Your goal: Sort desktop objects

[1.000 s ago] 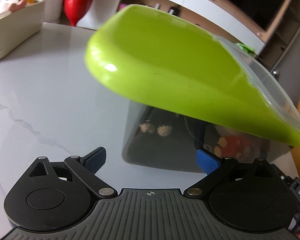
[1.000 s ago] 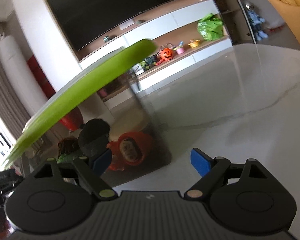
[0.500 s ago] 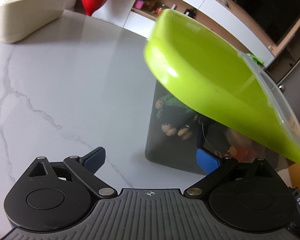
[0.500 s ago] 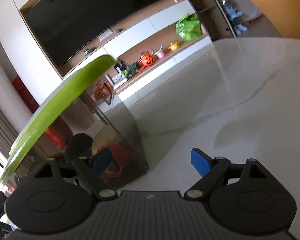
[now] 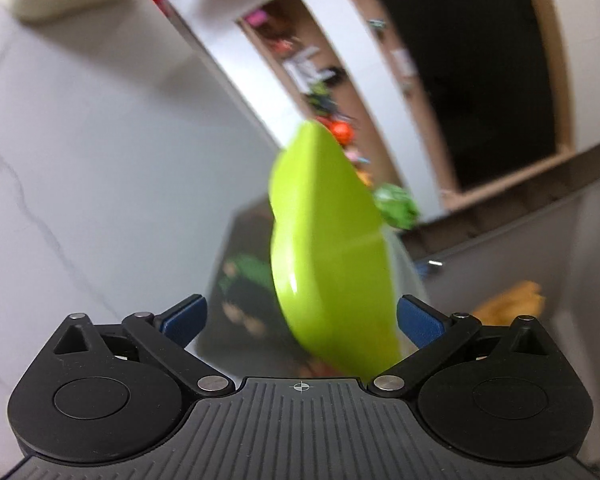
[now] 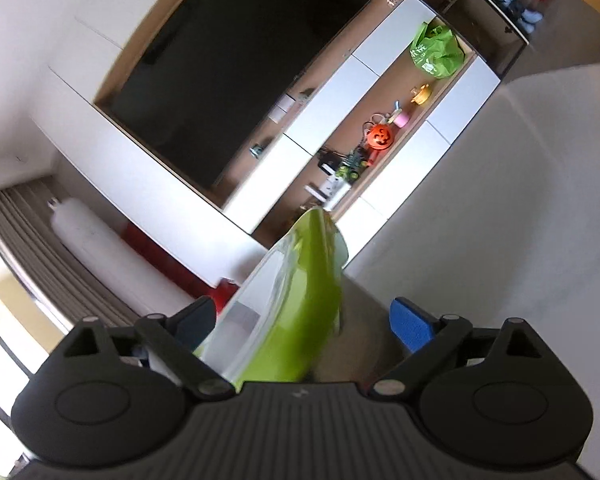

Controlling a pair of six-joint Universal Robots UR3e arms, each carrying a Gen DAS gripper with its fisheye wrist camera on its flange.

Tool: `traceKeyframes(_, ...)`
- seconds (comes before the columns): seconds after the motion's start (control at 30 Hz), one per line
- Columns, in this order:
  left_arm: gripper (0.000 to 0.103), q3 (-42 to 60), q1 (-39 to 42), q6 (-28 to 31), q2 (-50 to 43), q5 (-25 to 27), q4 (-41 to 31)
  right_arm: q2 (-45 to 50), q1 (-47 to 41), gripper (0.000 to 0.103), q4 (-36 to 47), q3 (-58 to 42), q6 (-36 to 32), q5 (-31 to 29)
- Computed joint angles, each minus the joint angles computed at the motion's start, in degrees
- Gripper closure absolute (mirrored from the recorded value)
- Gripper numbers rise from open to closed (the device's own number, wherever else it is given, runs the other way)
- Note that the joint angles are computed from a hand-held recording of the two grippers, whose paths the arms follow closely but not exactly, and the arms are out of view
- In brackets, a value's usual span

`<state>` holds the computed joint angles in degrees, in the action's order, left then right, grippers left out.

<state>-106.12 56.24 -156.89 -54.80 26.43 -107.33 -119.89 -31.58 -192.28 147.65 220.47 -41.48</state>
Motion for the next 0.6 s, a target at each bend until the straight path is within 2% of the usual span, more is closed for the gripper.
traceKeyframes(0.07, 0.0, 2.8, -7.9, -18.3, -5.6, 7.7, 21.7, 11.8, 8.9, 0.01, -2.8, -9.9, -0.1, -11.2)
traceKeyframes(0.1, 0.0, 7.5, -13.1, -24.7, -10.6, 14.0, 29.1, 15.3, 10.6, 0.01, 0.2, -14.8, -1.5, -12.7)
traceKeyframes(0.13, 0.0, 13.5, -18.5, -28.2, -16.1, 20.6, 33.6, 18.1, 11.7, 0.01, 4.2, -19.6, -3.0, -13.2)
traceKeyframes(0.17, 0.0, 19.5, -24.1, -29.4, -21.5, 27.3, 36.7, 20.4, 12.2, 0.01, 8.6, -23.8, -4.5, -12.2)
traceKeyframes(0.2, 0.0, 25.5, -28.0, -28.3, -25.7, 31.8, 35.7, 22.5, 12.4, 0.011, 13.4, -27.9, -6.5, -10.7)
traceKeyframes(0.23, 0.0, 30.5, -31.3, -27.0, -29.4, 35.7, 35.5, 23.9, 12.2, 0.014, 18.7, -31.2, -9.3, -8.5)
traceKeyframes(0.27, 0.0, 33.1, -33.3, -25.5, -31.2, 37.1, 34.1, 24.5, 11.9, 0.014, 21.2, -32.4, -11.2, -7.0)
traceKeyframes(0.33, 0.0, 31.1, -36.6, -25.0, -31.6, 38.3, 37.7, 23.8, 11.2, 0.013, 17.7, -28.9, -12.4, -5.6)
traceKeyframes(0.4, 0.0, 22.4, -36.5, -27.5, -28.6, 36.3, 45.4, 23.7, 9.3, 0.013, 10.7, -23.7, -9.7, -2.0)
traceKeyframes(0.43, 0.0, 19.7, -35.2, -28.2, -27.7, 33.4, 46.7, 23.8, 8.1, 0.017, 9.9, -22.5, -8.0, 0.8)
traceKeyframes(0.47, 0.0, 17.1, -33.8, -28.7, -26.8, 30.4, 47.7, 24.0, 7.1, 0.027, 9.0, -21.8, -7.2, 3.5)
traceKeyframes(0.5, 0.0, 15.5, -32.7, -29.0, -26.1, 28.1, 48.5, 24.4, 6.5, 0.032, 7.6, -21.5, -7.0, 5.2)
traceKeyframes(0.53, 0.0, 14.0, -31.6, -29.3, -25.4, 25.8, 49.2, 24.4, 6.3, 0.044, 6.6, -21.3, -6.7, 6.1)
traceKeyframes(0.6, 0.0, 12.5, -30.4, -31.8, -25.7, 25.1, 54.0, 22.8, 7.6, 0.043, 7.0, -21.1, -6.2, 3.1)
